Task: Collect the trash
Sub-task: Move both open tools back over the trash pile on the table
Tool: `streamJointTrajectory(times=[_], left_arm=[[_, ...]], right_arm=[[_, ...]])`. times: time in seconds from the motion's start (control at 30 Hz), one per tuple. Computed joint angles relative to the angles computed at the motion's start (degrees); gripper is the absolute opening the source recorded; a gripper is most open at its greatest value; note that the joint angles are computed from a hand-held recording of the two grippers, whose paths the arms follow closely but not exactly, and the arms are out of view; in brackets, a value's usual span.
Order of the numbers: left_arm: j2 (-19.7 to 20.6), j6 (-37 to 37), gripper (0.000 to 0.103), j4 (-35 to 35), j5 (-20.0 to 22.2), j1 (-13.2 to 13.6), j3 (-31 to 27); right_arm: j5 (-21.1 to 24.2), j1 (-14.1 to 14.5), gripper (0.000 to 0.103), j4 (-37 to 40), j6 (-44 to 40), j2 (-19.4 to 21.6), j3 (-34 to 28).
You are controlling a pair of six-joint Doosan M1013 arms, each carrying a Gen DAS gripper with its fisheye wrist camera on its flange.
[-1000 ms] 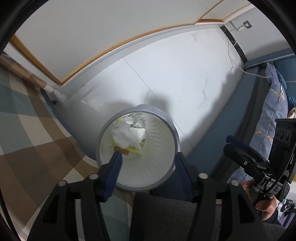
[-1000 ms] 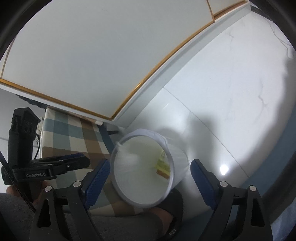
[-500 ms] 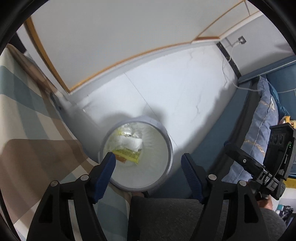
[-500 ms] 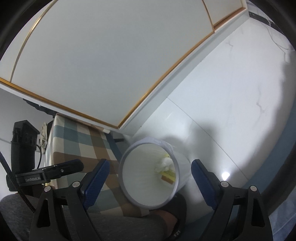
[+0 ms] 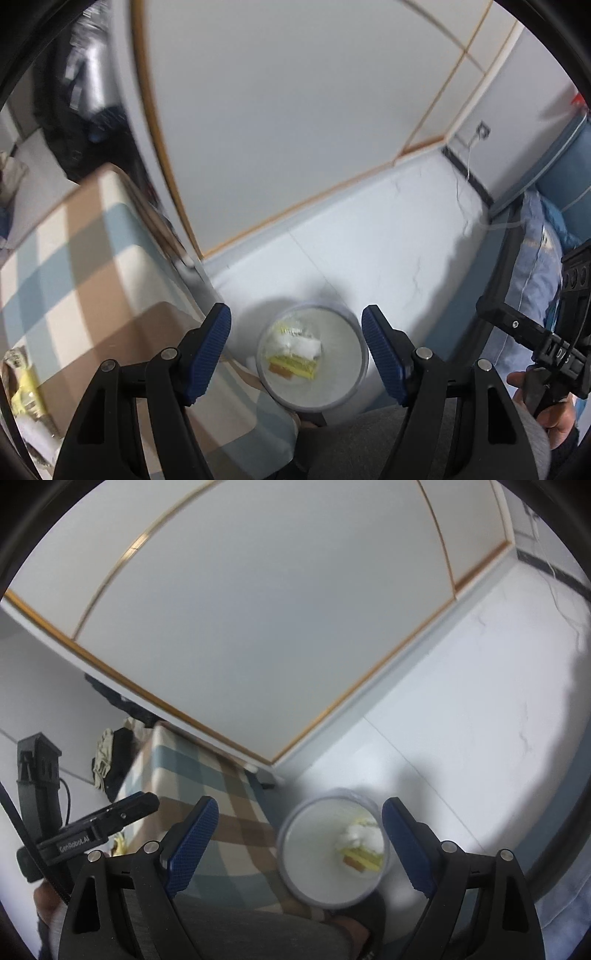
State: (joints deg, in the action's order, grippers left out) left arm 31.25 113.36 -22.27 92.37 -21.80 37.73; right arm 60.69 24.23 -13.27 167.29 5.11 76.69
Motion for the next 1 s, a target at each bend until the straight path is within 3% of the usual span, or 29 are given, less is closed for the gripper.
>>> streamJointTrajectory(times=[0.2, 0.3, 0.53, 0.67, 0.83, 1.0], left_arm=[[-2.1, -1.8, 0.072, -1.9, -7.0, 2.8, 1.2], [-3.7, -2.6, 0.085, -2.5, -11.8, 4.4, 2.5], [-5.7, -3.8, 0.088, -2.2, -19.7, 7.7, 4.1], [-7.3, -4.3, 0.091, -2.7, -24.2, 9.8, 5.7], [-7.9, -6.7, 0.091, -0.9, -27.4, 11.8, 6.1], [-7.8, -9.2, 0.091, 1.1, -29.0, 13.9, 6.3]], right_arm=[[1.0, 2.6, 0.094, -6.4, -0.7, 1.9, -6.1], [0.8, 4.2, 0.096, -9.8, -1.5, 3.3, -9.4], [-1.3, 7.6, 0.100, -15.6, -5.3, 7.2, -16.8], [-0.2, 9.6, 0.101, -18.7, -9.9, 10.4, -21.9], [0.3, 11.0, 0.102, -19.4, -14.7, 13.6, -26.9], [0.6, 11.7, 0.103, -15.4, -21.0, 17.8, -34.0]])
